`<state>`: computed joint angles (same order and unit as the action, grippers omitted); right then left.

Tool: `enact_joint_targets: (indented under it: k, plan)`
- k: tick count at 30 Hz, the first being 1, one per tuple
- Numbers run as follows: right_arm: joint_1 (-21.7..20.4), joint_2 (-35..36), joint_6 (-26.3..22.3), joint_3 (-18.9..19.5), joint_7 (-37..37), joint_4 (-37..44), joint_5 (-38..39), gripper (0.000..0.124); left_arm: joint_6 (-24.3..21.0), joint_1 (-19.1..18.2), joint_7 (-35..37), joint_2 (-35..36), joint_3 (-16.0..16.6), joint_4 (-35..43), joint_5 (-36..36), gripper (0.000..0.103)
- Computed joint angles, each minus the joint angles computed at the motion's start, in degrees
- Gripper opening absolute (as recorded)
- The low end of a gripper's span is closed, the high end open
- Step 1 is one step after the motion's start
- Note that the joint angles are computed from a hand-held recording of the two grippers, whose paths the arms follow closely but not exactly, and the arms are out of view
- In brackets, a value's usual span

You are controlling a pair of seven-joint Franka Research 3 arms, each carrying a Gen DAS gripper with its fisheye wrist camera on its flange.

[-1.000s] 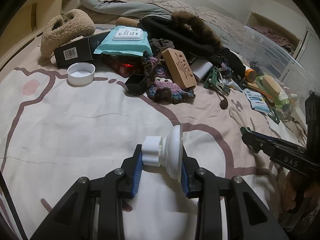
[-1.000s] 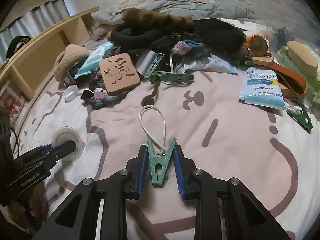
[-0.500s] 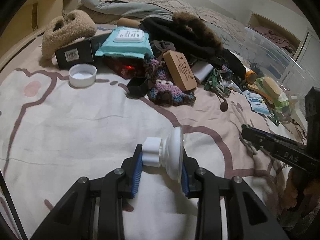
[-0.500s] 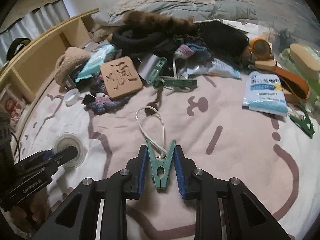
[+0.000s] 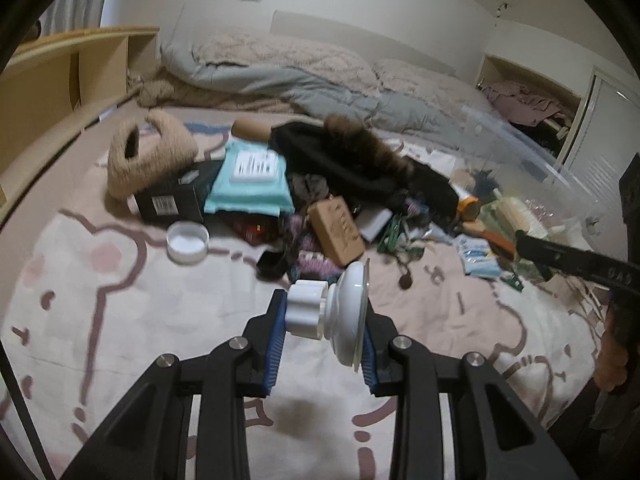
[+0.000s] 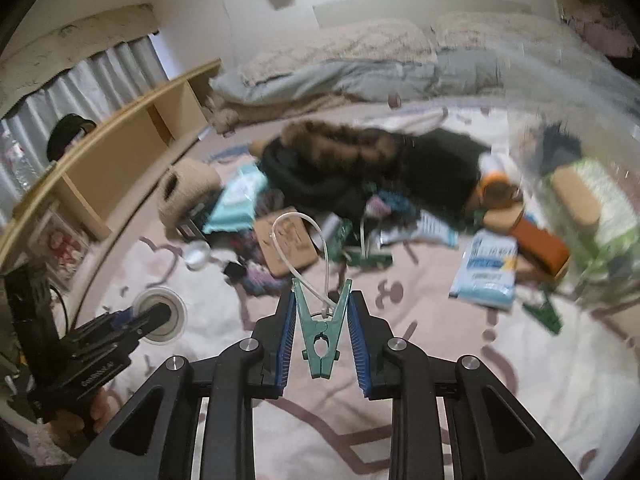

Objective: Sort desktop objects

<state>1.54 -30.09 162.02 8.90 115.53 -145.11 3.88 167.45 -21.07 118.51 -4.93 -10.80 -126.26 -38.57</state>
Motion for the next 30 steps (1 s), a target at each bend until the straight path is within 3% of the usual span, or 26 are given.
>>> enact_joint_targets:
  k: [8, 19, 24, 30]
  plan:
    - [0.93, -4.29, -9.33, -1.67, -2.68, 5.27, 0.29, 0.027, -1.85, -1.41, -2.61, -4.78, 0.93, 0.81, 3.34, 0.032]
    - [-3.94, -9.90, -20.39, -1.89, -2.51, 12.54, -4.26, 0.027, -4.95, -5.57, -5.62, -3.93, 0.53, 11.35, 7.24, 0.032]
    - [-6.06, -11.50, -21.09, -3.41, -4.58, 14.64, -6.11, 0.027, -5.44, -4.81, -11.19, -1.21, -2.72, 18.19, 13.26, 0.032]
    - [-7.70, -11.24, -19.16, -6.24, -8.69, 16.04, -5.29, 0.027, -5.80, -4.23, -20.82, 3.63, -6.35, 27.11, 25.61, 0.032]
